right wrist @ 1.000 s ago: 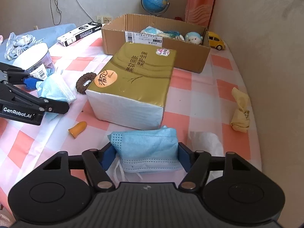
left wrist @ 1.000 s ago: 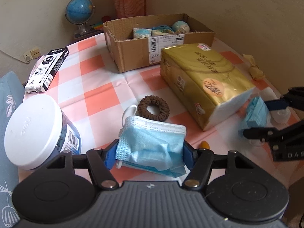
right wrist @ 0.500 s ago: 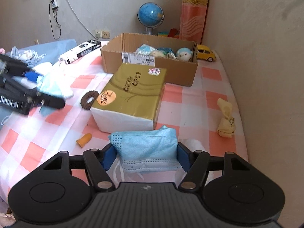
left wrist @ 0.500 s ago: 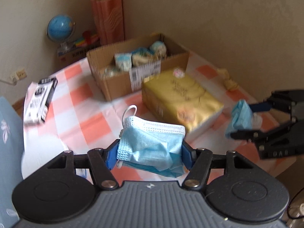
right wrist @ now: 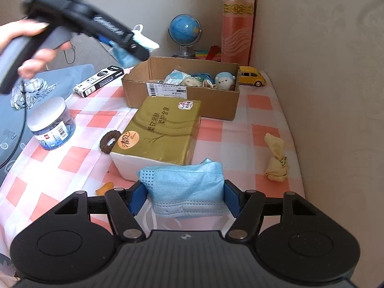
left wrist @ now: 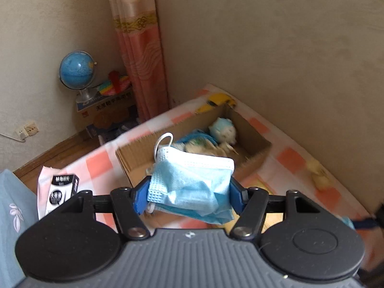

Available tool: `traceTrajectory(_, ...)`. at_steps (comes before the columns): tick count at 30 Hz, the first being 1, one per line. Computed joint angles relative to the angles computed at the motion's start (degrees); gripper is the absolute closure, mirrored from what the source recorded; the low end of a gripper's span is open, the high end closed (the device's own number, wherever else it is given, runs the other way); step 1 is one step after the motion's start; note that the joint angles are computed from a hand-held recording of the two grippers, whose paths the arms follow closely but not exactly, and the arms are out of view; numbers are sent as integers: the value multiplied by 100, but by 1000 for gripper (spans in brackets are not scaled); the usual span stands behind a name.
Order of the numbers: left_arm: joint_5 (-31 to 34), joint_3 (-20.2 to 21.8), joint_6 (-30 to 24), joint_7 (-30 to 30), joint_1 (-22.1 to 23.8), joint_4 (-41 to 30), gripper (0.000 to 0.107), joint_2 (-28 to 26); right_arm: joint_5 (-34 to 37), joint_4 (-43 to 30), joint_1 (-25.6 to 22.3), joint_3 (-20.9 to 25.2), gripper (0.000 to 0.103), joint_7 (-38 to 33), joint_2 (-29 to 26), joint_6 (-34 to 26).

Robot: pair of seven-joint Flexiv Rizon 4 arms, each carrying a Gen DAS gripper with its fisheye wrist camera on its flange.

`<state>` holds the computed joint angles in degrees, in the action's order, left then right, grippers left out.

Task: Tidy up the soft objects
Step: 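Carry both blue masks into the box and open both grippers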

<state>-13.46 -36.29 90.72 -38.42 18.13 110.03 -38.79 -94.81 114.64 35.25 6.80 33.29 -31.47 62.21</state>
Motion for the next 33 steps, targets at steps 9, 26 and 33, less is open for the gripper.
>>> traceTrajectory(9, -359, 1642, -551, -549, -1530, -1457, 25, -593, -31, 80, -84, -8, 32, 77, 67, -20)
traceTrajectory(26, 111, 363, 616, -674, -61, 719, 12, 563, -100, 97, -131, 36, 32, 233, 153, -103)
traceTrajectory(33, 846, -918, 1364, -1410, 1418, 2151, 9, 908, -14, -12, -126, -12, 32, 106, 208, -225)
